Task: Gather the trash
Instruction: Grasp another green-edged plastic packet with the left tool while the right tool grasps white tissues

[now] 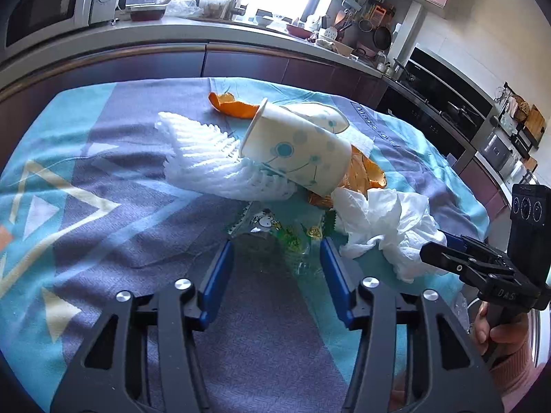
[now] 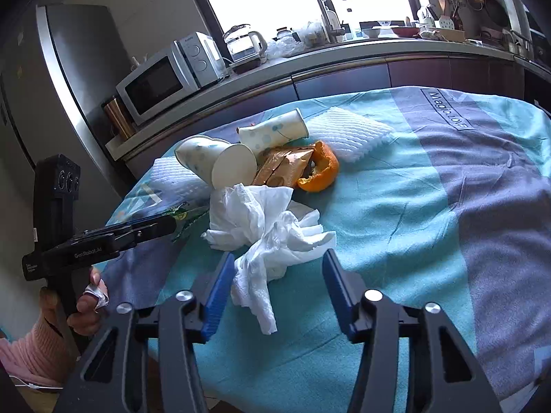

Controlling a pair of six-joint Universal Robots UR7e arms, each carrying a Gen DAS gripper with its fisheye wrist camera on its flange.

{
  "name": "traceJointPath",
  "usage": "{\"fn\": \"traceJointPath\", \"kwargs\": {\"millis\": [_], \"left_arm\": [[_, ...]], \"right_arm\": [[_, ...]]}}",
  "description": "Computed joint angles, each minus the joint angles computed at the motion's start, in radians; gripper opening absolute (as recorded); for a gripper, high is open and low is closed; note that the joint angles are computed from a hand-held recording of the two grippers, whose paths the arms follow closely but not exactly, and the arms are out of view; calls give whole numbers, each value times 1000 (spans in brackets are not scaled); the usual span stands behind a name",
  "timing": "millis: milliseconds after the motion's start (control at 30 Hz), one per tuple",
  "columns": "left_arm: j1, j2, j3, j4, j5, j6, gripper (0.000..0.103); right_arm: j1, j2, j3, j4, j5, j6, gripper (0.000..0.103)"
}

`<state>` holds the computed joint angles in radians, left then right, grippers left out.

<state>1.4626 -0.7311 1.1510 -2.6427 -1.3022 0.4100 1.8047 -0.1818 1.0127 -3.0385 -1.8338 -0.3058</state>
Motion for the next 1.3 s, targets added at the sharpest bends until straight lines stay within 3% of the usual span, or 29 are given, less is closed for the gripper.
{"fn": "traceJointPath", "kwargs": {"millis": [33, 100, 200, 300, 567, 633, 667, 700, 900, 967, 1033, 1067, 1133, 1167, 1300], "left_arm": [[1, 5, -7, 9, 4, -6, 41], [4, 11, -19, 34, -1, -16, 21], [6, 7, -12, 35, -9, -20, 9], [4, -4, 12, 10, -15, -11, 1], [3, -48, 76, -46, -24, 2, 1], [2, -52, 83, -65, -7, -2, 15], [4, -53, 80, -65, -4, -9, 37], [5, -53, 80, -78, 2, -15, 47], [8, -38, 42, -73, -7, -14, 54], [6, -20, 15, -37, 0, -16, 55], [4, 0, -15, 8, 11, -29, 56], [4, 11, -28, 23, 17, -37, 55], [1, 22, -36, 23, 30, -39, 51], [0, 25, -36, 19, 29, -34, 39], [4, 34, -62, 68, 10, -50, 10]], "right_arm": [[-3, -1, 1, 4, 5, 2, 33], [-8, -7, 10, 2, 20, 8, 19], [-13, -17, 26, -16, 37, 13, 6], [-13, -26, 40, -44, 37, 12, 3], [-11, -53, 79, -127, 40, 16, 2], [-12, -60, 89, -149, 42, 16, 2], [-12, -64, 94, -158, 44, 16, 2], [-13, -68, 99, -167, 49, 18, 2], [-18, -78, 102, -171, 62, 24, 5], [-23, -73, 97, -156, 53, 42, 14], [-25, -65, 86, -120, 38, 49, 47], [-24, -59, 79, -107, 24, 49, 51], [-28, -52, 70, -70, 24, 50, 51], [-30, -49, 67, -61, 25, 51, 50], [-37, -47, 61, -21, 42, 59, 9]]}}
